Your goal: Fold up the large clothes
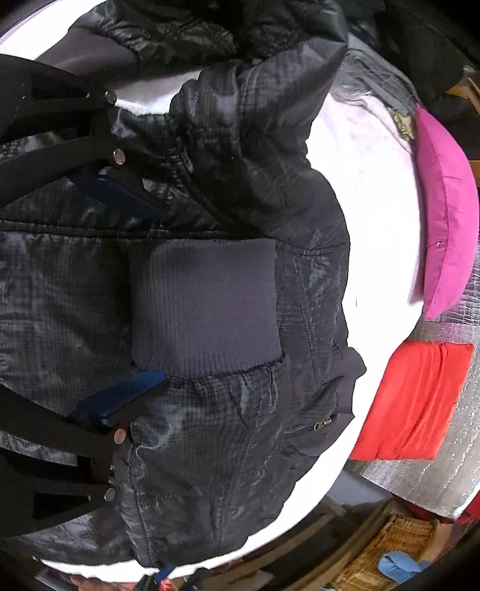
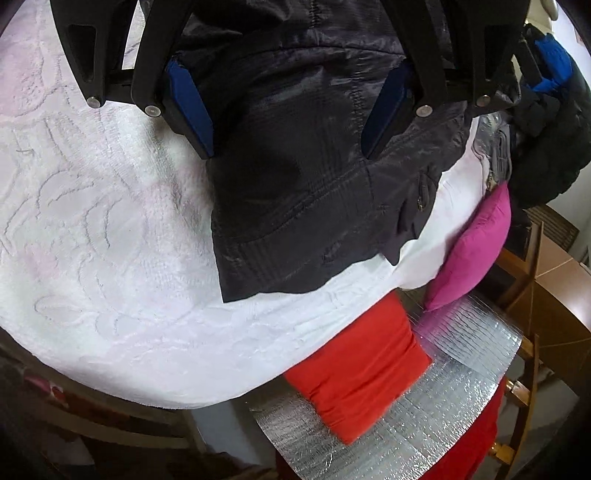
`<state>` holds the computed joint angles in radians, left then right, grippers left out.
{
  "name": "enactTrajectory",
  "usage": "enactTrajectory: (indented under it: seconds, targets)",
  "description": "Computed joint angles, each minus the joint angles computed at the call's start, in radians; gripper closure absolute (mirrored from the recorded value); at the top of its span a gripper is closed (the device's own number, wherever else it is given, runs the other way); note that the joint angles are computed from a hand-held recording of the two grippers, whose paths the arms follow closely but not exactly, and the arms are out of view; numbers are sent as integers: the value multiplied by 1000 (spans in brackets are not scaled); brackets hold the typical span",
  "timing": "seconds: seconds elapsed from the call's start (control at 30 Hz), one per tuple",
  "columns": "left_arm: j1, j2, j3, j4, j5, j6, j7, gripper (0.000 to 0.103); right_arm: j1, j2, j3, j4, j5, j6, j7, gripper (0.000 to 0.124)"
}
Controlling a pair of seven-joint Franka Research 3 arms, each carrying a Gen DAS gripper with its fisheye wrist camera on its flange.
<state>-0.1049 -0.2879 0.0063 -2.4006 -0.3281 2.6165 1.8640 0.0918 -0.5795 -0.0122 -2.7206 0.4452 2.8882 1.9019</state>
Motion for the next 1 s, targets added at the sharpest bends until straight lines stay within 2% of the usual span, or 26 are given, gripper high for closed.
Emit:
enactTrajectory:
  seconds: [0.07,0.13,0.27,0.43,0.57,0.6,0.63,0.67,0.7,0.73,0.77,0.83,1.0]
  targets:
    - [-8,-5,12,-4,-29,-1,23,20,-9,2,14,1,-14,-4,6,43]
    - [-23,-18,17,-21,-56,29,62,34,-54,1,60,5,-63,-18,35,53]
    - [-16,-37,-14,-50,26,86,43,35,-57,1,54,3,-87,-23,55,54]
    - [-33,2,31,2,-37,1,36,25,-78,2,54,0,-110,-50,98,54]
    - [-41,14,54,19,-174,-41,119,29,-72,-3,44,-9,-109,-37,101,54]
    - [-41,11,53,19,-200,-43,143,37,-73,0,48,-10,-116,-31,97,54]
    - [-41,7,49,16,-217,-41,168,54,-75,3,53,-9,-124,-33,96,54]
    - [-36,6,37,14,-213,-33,172,64,-85,9,66,-1,-139,-43,104,54]
    - [-33,2,28,9,-207,-24,180,82,-93,9,78,-2,-152,-41,111,57]
    - [-36,-1,28,6,-217,-19,194,89,-91,10,78,-3,-157,-35,112,64]
    - [-38,-6,30,3,-229,-19,205,89,-98,10,85,-1,-170,-38,116,67]
    - [-41,-18,24,-9,-240,13,215,91,-122,6,103,1,-200,-49,136,80]
    - [-34,-60,2,-48,-149,124,166,92,-116,-2,85,-5,-211,-54,142,84]
